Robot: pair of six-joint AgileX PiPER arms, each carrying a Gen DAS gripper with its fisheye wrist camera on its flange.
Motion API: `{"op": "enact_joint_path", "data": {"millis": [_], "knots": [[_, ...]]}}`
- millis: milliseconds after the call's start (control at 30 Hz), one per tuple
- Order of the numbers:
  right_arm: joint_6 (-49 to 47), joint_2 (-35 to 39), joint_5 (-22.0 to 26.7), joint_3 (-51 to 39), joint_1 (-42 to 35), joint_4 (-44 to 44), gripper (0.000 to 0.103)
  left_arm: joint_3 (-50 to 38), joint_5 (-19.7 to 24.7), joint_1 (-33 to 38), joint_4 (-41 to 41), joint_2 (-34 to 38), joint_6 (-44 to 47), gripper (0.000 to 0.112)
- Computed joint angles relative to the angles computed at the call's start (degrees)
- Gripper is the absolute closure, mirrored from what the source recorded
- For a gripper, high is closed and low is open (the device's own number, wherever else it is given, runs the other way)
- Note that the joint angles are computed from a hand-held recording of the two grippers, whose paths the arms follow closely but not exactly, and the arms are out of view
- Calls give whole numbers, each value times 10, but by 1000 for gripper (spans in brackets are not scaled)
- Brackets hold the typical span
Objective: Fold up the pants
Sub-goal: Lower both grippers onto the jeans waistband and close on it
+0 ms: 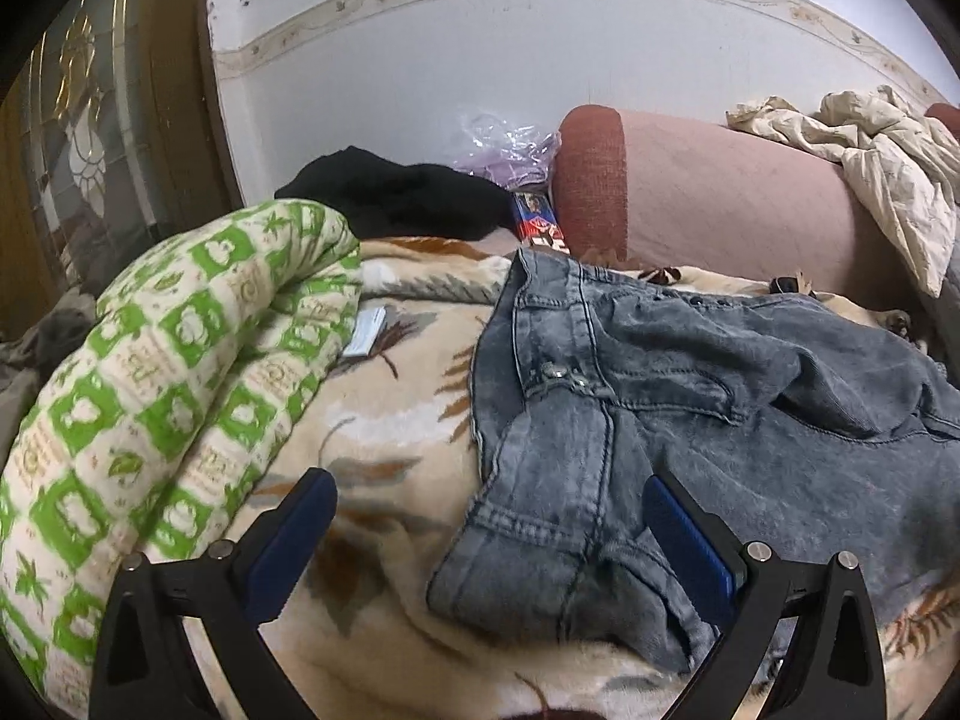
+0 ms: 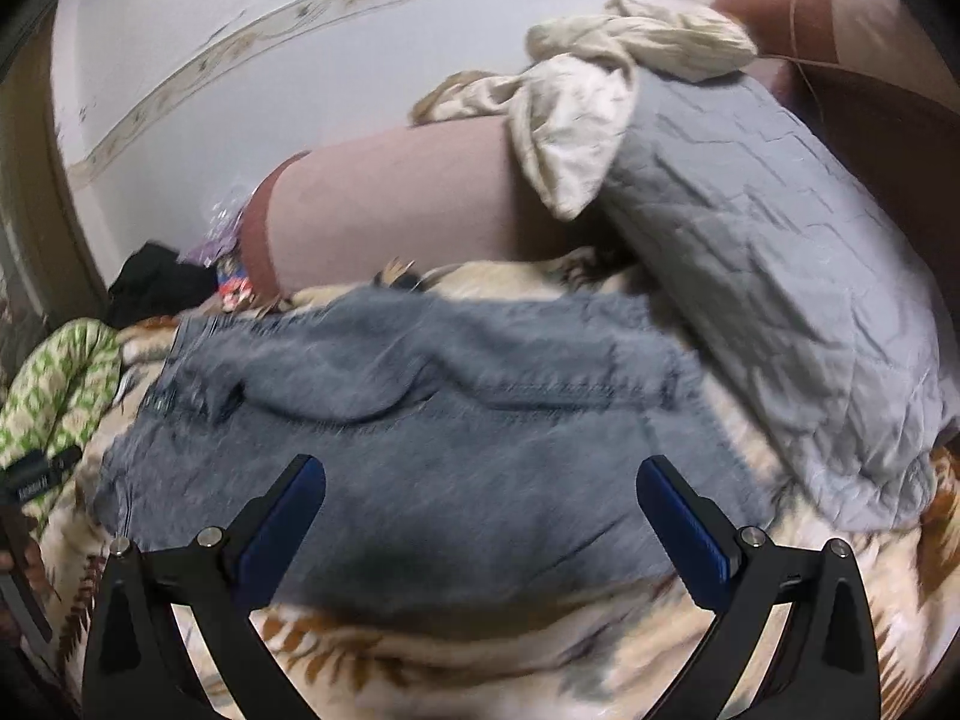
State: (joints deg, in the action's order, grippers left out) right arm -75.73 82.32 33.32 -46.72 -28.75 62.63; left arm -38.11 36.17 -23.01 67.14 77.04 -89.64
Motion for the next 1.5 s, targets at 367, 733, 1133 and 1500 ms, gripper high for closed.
{"op": "enact_joint_path", "data": {"millis": [367,733,1133,1500], "knots": [[344,323,81,-429,32,-219,0,-187,-94,137,-88,132,236,9],[625,492,77,-647,102,-489,28,-529,-1,197,-404,368,606,21],[706,668,222,-923,86,-518,48,-894,182,213,-505,592,697,31],[668,700,247,-981,83,-504,66,-1148,316,237,-617,741,757,88]]}}
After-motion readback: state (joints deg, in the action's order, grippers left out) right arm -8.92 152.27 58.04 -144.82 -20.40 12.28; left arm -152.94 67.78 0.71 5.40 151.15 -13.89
